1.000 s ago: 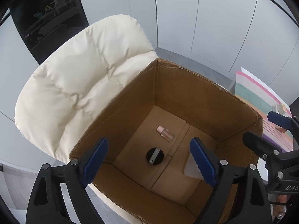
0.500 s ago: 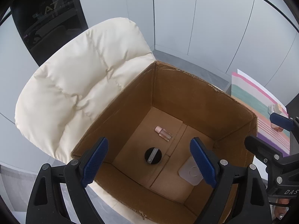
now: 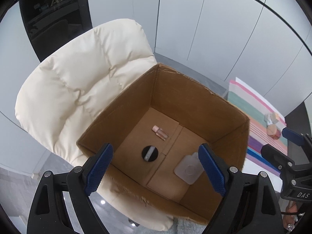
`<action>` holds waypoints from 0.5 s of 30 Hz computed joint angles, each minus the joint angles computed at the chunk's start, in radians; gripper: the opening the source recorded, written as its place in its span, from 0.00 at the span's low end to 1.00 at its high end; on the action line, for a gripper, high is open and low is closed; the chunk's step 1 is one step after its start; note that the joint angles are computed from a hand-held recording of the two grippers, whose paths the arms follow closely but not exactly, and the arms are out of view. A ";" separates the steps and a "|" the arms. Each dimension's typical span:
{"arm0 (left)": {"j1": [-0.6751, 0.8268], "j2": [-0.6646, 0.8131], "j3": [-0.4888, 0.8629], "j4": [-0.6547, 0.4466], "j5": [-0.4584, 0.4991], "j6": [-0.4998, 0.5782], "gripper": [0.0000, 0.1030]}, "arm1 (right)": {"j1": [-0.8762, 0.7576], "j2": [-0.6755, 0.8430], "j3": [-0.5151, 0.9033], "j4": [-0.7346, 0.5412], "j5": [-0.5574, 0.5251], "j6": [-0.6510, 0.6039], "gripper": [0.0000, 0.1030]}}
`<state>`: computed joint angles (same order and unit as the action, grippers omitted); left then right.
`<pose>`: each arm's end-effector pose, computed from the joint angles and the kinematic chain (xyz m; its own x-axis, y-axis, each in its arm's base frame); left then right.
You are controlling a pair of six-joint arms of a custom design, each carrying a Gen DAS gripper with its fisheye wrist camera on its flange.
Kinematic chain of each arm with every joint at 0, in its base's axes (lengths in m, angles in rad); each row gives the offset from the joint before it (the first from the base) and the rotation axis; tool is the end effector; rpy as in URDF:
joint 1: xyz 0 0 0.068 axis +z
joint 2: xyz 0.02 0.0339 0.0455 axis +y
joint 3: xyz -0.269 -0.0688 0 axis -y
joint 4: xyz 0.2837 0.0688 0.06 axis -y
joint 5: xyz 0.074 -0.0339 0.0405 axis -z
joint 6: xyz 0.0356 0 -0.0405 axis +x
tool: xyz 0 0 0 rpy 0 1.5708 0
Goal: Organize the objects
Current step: 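Withdraw both open tools from the box back toward the striped table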
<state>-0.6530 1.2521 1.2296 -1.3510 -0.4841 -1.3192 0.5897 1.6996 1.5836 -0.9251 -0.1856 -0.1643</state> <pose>0.2018 -0.1335 0.3191 -0.6445 -0.5862 -0.4908 -0.6385 0.7658 -0.0762 0.3274 0.2270 0.3130 -0.6055 -0.5986 -0.5245 -0.7330 0.6762 0.0745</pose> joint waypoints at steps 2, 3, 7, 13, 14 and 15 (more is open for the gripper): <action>-0.043 -0.007 0.005 -0.022 -0.020 -0.036 0.88 | -0.004 -0.035 -0.026 -0.008 0.006 -0.007 1.00; -0.066 -0.010 0.007 -0.033 -0.029 -0.054 0.88 | -0.006 -0.054 -0.040 -0.014 0.009 -0.006 1.00; -0.175 -0.004 0.022 -0.086 -0.056 -0.132 0.88 | -0.014 -0.158 -0.133 -0.029 0.011 -0.013 1.00; -0.336 0.021 0.050 -0.169 -0.081 -0.277 0.88 | -0.011 -0.275 -0.248 -0.060 0.003 -0.022 1.00; -0.360 0.016 0.049 -0.175 -0.081 -0.306 0.88 | -0.009 -0.289 -0.262 -0.068 0.001 -0.018 1.00; -0.381 0.014 0.050 -0.185 -0.085 -0.335 0.88 | -0.007 -0.304 -0.276 -0.075 -0.002 -0.015 1.00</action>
